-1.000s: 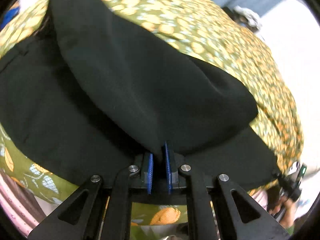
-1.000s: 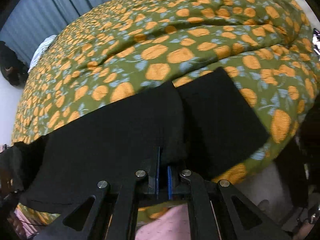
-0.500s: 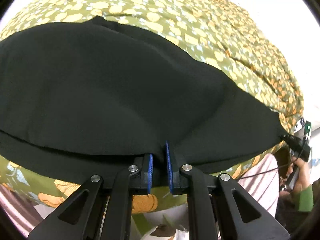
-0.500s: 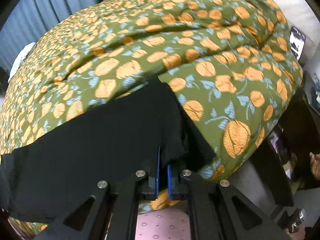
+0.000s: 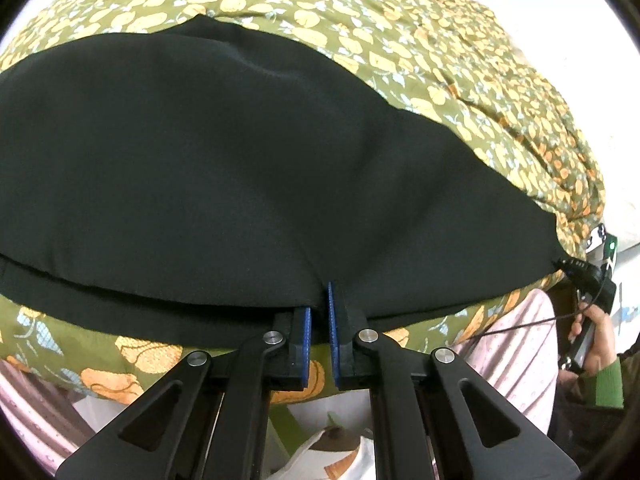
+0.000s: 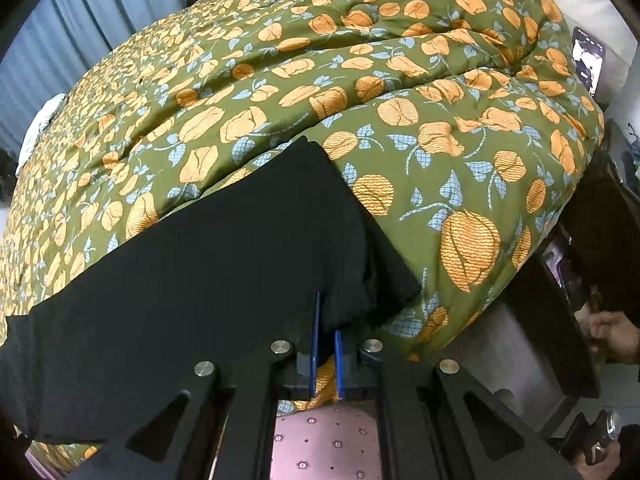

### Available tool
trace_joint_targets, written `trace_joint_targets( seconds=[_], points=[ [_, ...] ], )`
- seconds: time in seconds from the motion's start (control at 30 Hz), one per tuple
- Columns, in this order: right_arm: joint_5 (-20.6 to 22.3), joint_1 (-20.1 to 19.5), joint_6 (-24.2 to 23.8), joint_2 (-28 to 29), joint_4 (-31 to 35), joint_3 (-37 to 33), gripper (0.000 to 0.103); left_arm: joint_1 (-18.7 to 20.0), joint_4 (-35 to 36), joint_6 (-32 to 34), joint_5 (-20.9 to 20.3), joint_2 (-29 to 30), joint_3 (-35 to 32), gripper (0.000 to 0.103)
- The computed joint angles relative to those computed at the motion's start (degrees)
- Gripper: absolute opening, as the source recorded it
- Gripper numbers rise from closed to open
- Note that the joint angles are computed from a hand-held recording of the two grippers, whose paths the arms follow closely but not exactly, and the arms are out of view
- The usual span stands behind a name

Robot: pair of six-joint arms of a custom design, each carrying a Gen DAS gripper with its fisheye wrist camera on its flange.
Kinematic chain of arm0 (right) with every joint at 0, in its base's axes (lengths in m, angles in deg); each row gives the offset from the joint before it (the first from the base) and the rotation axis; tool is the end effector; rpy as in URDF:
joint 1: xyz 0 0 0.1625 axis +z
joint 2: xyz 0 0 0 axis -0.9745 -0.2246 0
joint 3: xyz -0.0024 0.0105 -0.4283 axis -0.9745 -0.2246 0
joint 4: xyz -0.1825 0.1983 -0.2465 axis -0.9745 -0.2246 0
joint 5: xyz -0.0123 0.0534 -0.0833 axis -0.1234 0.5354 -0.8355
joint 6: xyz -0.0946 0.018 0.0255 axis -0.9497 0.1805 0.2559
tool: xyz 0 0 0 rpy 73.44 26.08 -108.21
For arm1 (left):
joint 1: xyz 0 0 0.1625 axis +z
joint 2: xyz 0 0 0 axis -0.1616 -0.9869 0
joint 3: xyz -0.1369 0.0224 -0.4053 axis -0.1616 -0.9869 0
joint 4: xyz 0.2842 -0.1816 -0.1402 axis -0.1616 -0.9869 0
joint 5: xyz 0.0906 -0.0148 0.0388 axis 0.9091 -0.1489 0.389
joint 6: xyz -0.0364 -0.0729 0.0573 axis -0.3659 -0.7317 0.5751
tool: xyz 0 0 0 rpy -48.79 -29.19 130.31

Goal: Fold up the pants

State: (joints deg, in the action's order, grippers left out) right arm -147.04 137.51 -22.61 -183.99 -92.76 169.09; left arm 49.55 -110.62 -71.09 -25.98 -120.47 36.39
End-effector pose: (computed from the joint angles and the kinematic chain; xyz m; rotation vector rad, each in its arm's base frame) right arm -0.1133 -0.3719 0.4338 -0.4719 -2.1970 0.7262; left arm -0.2468 -0.4395 0.0617 0.1311 2.7192 -0.3246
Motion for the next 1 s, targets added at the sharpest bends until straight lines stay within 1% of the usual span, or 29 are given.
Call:
trace_joint_targets(
  seconds=[0.17,0.3,0.33,0.37,0.4,0.43,0.47,0.5,0.53,0.6,0.63,0.67,0.73,0.8,0.83,0.87,0.9,0.93,0.97,1.0],
  points=[
    [-0.4,0.2,0.7,0.1,-0.3,0.1,0.007,-0.3,3.4,-0.1,0.1,0.3,-0.8,0.005],
    [0.2,0.3,2.4,-0.8,0.6,0.6,0.010,-0.6,5.5,-0.3,0.5,-0.4,-0.7,0.004],
    [-0.5,0.7,2.8,-0.9,0.5,0.8,0.016,-0.5,6.1,-0.2,0.3,-0.5,-0.8,0.004],
    [-1.2,1.1,3.0,-1.0,0.4,1.0,0.032,-0.5,7.3,0.0,0.1,-0.6,-1.1,0.006],
    [-2.7,2.0,3.2,-1.1,0.1,1.4,0.046,-0.7,8.8,0.2,0.3,-0.9,-1.5,0.012],
    [-3.4,2.4,3.0,-1.2,-0.5,1.8,0.076,-1.0,10.5,0.1,0.4,-1.2,-1.8,0.014],
    [-4.8,3.5,2.1,-1.4,-3.3,3.0,0.089,-1.3,11.7,0.5,0.0,-2.0,-1.8,0.018],
    [-6.2,4.4,1.2,-1.5,-6.0,4.1,0.089,-1.8,12.6,1.2,-0.3,-3.5,-1.3,0.025],
    [-8.1,5.7,0.3,-1.5,-8.3,5.1,0.089,-2.2,12.6,1.7,-0.3,-5.3,-0.3,0.029],
    [-11.1,7.9,-0.4,-1.6,-11.7,6.6,0.089,-3.0,11.5,0.2,1.3,-10.2,2.5,0.048],
    [-11.7,9.3,-0.2,-1.9,-13.9,7.8,0.089,-2.9,10.7,-1.6,2.9,-13.1,4.1,0.051],
    [-11.3,10.2,0.2,-2.2,-14.3,8.4,0.089,-2.4,10.4,-4.6,5.0,-16.4,5.6,0.053],
    [-9.2,12.4,1.7,-2.8,-13.2,9.3,0.089,-0.2,8.3,-9.0,7.5,-21.8,8.1,0.053],
    [-6.0,15.3,3.5,-2.1,-12.0,10.0,0.089,3.4,5.2,-13.6,9.8,-27.1,10.9,0.053],
    [-4.8,16.5,4.4,-1.4,-11.5,10.1,0.089,5.3,2.6,-14.6,10.4,-29.2,12.3,0.053],
    [-1.5,17.8,5.7,-0.6,-9.5,9.9,0.089,7.6,0.5,-15.5,10.7,-31.5,13.5,0.053],
    [0.3,18.7,6.5,0.4,-8.3,9.6,0.089,9.3,-1.0,-15.9,10.5,-32.9,14.3,0.053],
    [2.0,19.7,7.1,1.4,-6.8,9.3,0.089,11.2,-3.2,-15.5,9.3,-34.0,15.1,0.053],
    [3.6,20.9,7.7,2.8,-5.5,9.0,0.089,13.0,-4.2,-15.3,7.9,-35.0,15.5,0.053],
    [4.7,22.1,8.2,4.3,-4.8,8.6,0.089,14.2,-4.6,-15.4,7.6,-35.9,15.8,0.053]
  ],
)
